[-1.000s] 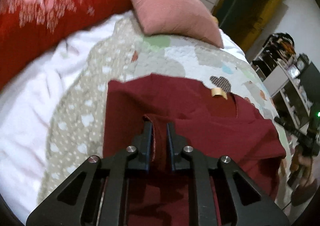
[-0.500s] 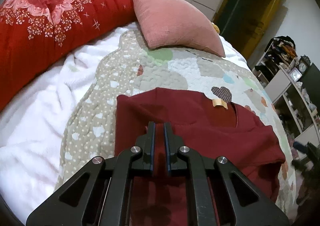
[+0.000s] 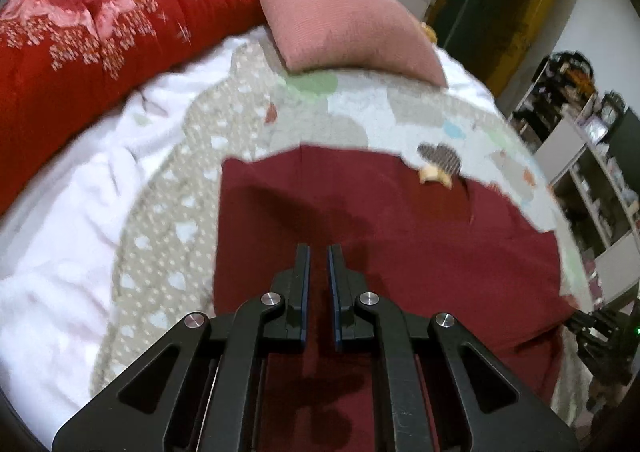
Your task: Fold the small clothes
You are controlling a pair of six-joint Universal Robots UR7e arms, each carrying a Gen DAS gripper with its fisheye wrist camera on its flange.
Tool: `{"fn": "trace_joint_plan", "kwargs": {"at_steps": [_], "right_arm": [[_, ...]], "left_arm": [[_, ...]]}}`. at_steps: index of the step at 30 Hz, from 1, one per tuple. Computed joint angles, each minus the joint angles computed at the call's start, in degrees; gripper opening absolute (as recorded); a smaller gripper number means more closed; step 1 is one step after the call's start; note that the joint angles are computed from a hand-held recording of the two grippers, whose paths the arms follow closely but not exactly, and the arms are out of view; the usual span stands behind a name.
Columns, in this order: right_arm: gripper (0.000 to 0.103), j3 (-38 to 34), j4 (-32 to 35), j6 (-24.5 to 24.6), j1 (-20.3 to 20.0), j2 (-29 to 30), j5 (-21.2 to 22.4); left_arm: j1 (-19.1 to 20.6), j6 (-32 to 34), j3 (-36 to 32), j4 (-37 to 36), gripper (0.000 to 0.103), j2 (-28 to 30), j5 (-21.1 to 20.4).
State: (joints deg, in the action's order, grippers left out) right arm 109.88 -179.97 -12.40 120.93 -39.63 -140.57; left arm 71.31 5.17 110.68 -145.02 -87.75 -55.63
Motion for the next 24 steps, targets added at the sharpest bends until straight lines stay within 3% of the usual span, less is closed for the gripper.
{"fn": "trace_joint_plan", "kwargs": {"at_steps": [2,5,7,8,11,13,17,18,19,21,24], "right_arm": [[0.009,1.5,1.6,2.6,-0.8,-1.3,1.7],[0.014,3.6,-1.9,2.9,-0.8,-4.9,7.1],[0.050,4.3,-3.9,3.8,-1.1,-7.4,11.1],[0.055,4.3,-5.6,4.4,-1.3,-7.9,12.6],[0.056,2.8,-8.1,8.7,-2.9,-8.4,18.1],[0.057,-0.8,-6.2,12.4,-4.6,-6.6,17.8],[0.054,-8.5,3.3,18.0,-8.8,-2.2,19.7],[0.039,-9.6,4.1,18.3,-9.4,-1.3,20.0],[0.024,-10.5,3.7,17.5,-9.4,-0.5,19.5],[0.012,-11.5,-0.3,13.7,-8.3,0.9,17.3],[0.010,-13.9,-3.0,9.0,-6.9,3.4,11.3]], "left_arm": [[0.0,0.3,0.6,-0.1,0.007,0.3,0.8],[0.2,-0.3,0.6,-0.3,0.007,0.4,0.6],[0.3,-0.6,0.4,-0.6,0.007,0.2,0.0],[0.2,-0.6,0.4,-1.2,0.007,0.0,-0.2],[0.2,-0.7,0.4,-1.7,0.007,0.1,-0.5],[0.3,-1.2,0.1,-0.9,0.007,0.5,-0.7],[0.5,-1.7,0.4,0.2,0.007,1.5,-0.2],[0.6,-1.7,0.4,0.5,0.007,1.7,-0.3],[0.7,-1.7,0.4,0.5,0.007,1.8,-0.5],[1.0,-1.4,0.4,0.4,0.008,2.4,-0.7],[1.7,-1.9,0.3,-0.2,0.011,3.1,-1.8]]}}
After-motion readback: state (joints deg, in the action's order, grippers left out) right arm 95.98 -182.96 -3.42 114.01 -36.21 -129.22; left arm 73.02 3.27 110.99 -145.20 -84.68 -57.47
